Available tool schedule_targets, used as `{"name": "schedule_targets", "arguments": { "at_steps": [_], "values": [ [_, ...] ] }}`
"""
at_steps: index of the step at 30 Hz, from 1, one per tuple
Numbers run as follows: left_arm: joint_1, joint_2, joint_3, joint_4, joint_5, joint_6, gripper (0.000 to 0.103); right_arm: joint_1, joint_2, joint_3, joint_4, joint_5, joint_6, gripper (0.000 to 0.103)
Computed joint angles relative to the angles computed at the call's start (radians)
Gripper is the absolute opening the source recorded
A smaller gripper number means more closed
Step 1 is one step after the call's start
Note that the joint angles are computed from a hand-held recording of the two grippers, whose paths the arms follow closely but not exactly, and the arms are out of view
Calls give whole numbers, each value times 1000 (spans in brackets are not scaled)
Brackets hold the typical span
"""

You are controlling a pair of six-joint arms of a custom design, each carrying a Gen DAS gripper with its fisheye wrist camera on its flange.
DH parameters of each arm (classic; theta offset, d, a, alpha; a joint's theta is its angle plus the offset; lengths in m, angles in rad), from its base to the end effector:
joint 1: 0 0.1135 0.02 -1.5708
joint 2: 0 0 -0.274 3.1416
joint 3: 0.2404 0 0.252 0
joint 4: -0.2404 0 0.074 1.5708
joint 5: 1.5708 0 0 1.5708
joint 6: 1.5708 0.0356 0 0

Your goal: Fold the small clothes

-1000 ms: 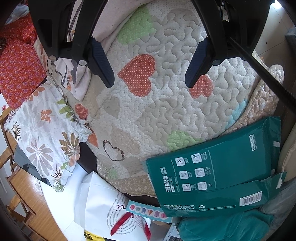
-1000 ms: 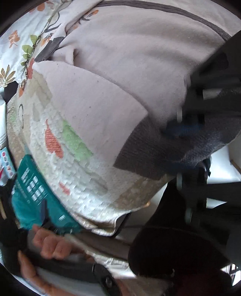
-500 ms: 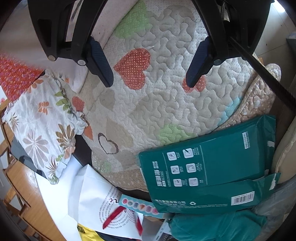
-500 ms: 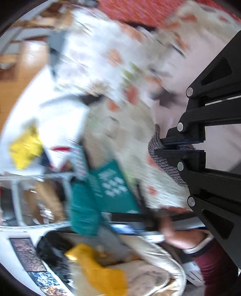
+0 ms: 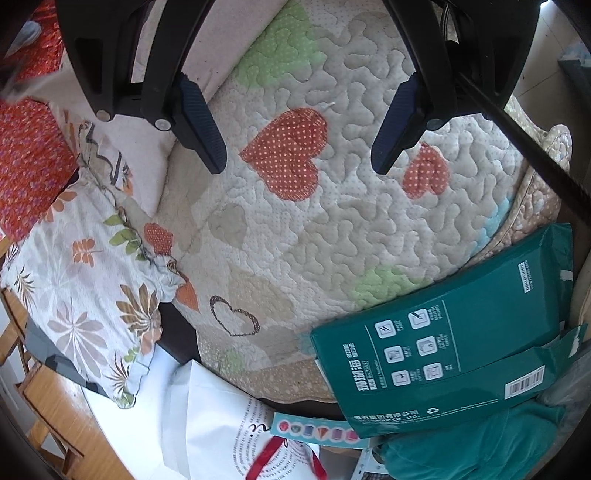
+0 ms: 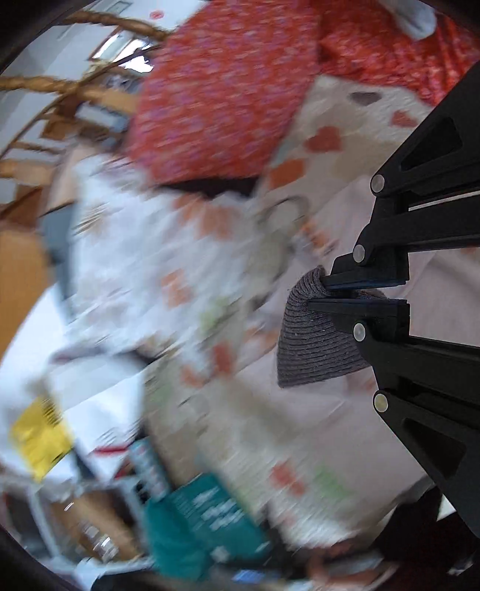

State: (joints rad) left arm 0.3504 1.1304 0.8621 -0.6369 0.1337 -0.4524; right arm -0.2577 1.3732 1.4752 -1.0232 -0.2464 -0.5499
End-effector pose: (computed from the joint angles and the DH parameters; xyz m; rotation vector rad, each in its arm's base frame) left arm 0.2107 0.0719 0.2684 -0.9145 2.3014 -0.2092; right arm 0.2625 -0.0602 0.3804 -0.4580 2.4106 -0.0452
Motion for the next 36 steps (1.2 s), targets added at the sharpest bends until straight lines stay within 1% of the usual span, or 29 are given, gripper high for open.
{"name": "schedule_targets", "arguments": {
  "at_steps": [2, 5, 7, 8, 9, 10, 11, 12, 13, 14, 16, 18, 19, 21, 24, 26, 29, 31, 34, 36],
  "values": [
    [-26, 12, 4, 4, -18, -8, 79, -71, 52, -60, 72, 52, -37, 5],
    [-85, 33, 14, 12, -62, -22, 79, -135, 133, -98, 141, 99, -41, 5],
    [-134, 51, 21, 17, -92, -28, 79, -166, 210, -92, 126, 128, -64, 6],
    [-148, 57, 25, 16, -100, -29, 79, -171, 253, -94, 125, 171, -78, 8],
    [-169, 67, 30, 17, -112, -29, 79, -169, 275, -112, 161, 225, -83, 11],
    [-181, 73, 33, 18, -119, -30, 79, -168, 279, -135, 198, 276, -84, 19],
    [-192, 79, 37, 18, -126, -32, 79, -183, 284, -149, 227, 296, -83, 28],
    [-202, 85, 39, 20, -129, -33, 79, -204, 281, -154, 232, 272, -73, 32],
    [-208, 91, 42, 21, -130, -36, 79, -230, 281, -146, 228, 241, -57, 38],
    [-214, 98, 43, 26, -130, -39, 79, -249, 277, -141, 226, 221, -41, 40],
    [-225, 123, 50, 33, -120, -45, 79, -273, 272, -119, 222, 184, -5, 40],
    [-233, 163, 65, 34, -83, -46, 79, -273, 279, -74, 170, 104, 21, 40],
    [-240, 172, 68, 33, -81, -50, 79, -260, 277, -68, 149, 60, 40, 41],
    [-256, 179, 69, 32, -96, -68, 79, -195, 262, -68, 102, -14, 79, 41],
    [-256, 168, 66, 33, -87, -85, 79, -49, 257, -100, 95, -64, 138, 44],
    [-254, 158, 64, 31, -97, -79, 79, 96, 276, -117, 129, -59, 202, 49],
    [-244, 160, 69, 21, -93, -66, 79, 281, 314, -128, 211, -17, 331, 50],
    [-225, 159, 70, 18, -67, -62, 79, 387, 393, -70, 252, -2, 440, 50],
    [-196, 152, 74, 17, -47, -58, 79, 482, 516, 52, 259, -14, 552, 51],
    [-175, 148, 76, 14, -31, -58, 79, 535, 595, 134, 251, 27, 596, 51]
  ]
}}
